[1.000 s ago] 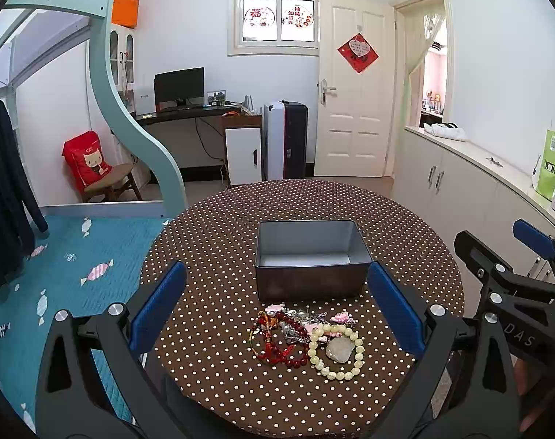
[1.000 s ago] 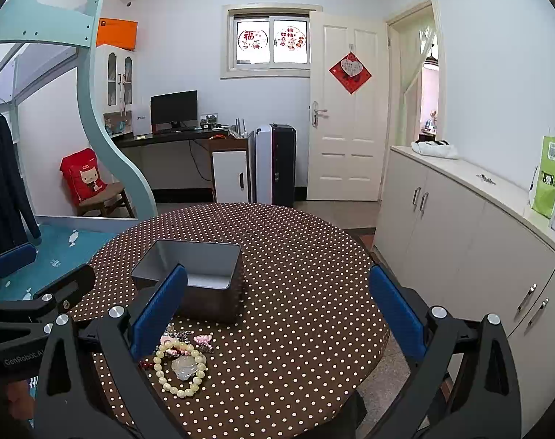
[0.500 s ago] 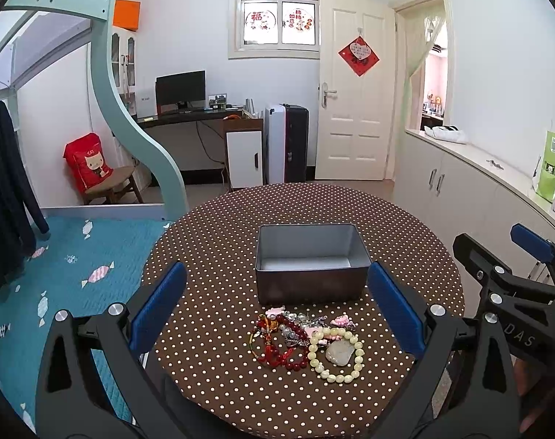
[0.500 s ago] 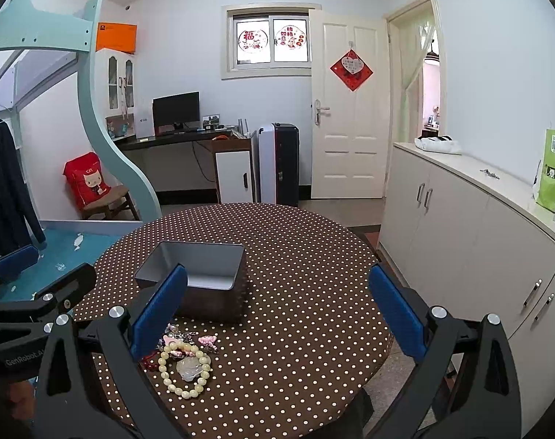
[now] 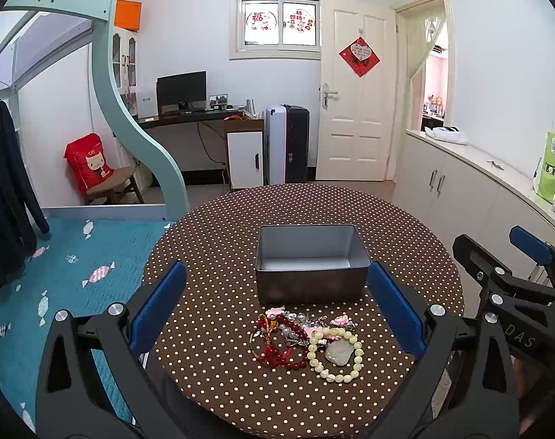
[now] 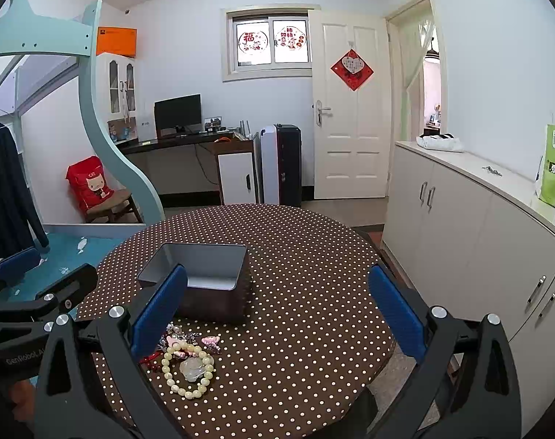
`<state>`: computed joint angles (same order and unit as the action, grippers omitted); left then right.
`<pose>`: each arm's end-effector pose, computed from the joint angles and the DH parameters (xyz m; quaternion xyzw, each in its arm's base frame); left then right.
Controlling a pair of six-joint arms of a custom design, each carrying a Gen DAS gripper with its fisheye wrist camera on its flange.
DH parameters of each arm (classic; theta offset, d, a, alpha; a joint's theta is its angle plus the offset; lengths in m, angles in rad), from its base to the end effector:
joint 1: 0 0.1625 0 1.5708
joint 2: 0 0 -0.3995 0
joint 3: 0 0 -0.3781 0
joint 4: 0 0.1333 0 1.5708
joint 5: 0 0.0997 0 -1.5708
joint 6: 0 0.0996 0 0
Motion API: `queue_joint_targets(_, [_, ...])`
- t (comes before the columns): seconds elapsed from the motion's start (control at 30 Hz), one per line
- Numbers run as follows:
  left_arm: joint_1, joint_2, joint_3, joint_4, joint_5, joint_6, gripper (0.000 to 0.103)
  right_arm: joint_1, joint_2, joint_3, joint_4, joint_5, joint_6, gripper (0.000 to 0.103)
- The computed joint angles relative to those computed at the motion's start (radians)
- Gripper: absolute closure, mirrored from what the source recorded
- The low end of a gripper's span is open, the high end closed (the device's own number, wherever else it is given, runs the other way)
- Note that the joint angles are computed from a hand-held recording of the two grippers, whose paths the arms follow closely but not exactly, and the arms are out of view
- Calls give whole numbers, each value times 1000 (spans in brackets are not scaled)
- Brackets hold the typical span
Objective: Organize jewelry
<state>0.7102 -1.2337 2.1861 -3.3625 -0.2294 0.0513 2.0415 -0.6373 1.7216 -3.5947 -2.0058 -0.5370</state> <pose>-0.1795 -0.4581 0.2905 0.0876 0.7538 -0.5169 0.3961 0.3669 -0.5197 0.0932 0.3348 -0.8096 0.4354 0.2070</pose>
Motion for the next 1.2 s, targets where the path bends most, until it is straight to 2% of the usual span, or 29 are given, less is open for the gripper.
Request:
queue_joint_targets(0.23, [-3, -11, 7, 44, 0, -38, 5, -3, -1, 8, -12, -2, -4, 7])
queue_joint_targets(0.43, [-10, -1, 7, 2, 7, -3, 5, -2, 2, 22, -67, 11, -23, 7])
queue_joint_targets(0.63, [-18, -7, 13, 10, 8, -13, 5, -8, -1, 35, -90, 28, -20, 7])
queue_joint_targets(0.8, [-24, -23, 19, 53, 12, -49, 5, -9, 2, 41, -108, 35, -20, 7])
queue_joint_targets(1.2, [-28, -36, 33, 66, 14, -70, 5, 0, 5, 44, -116, 21, -29, 7])
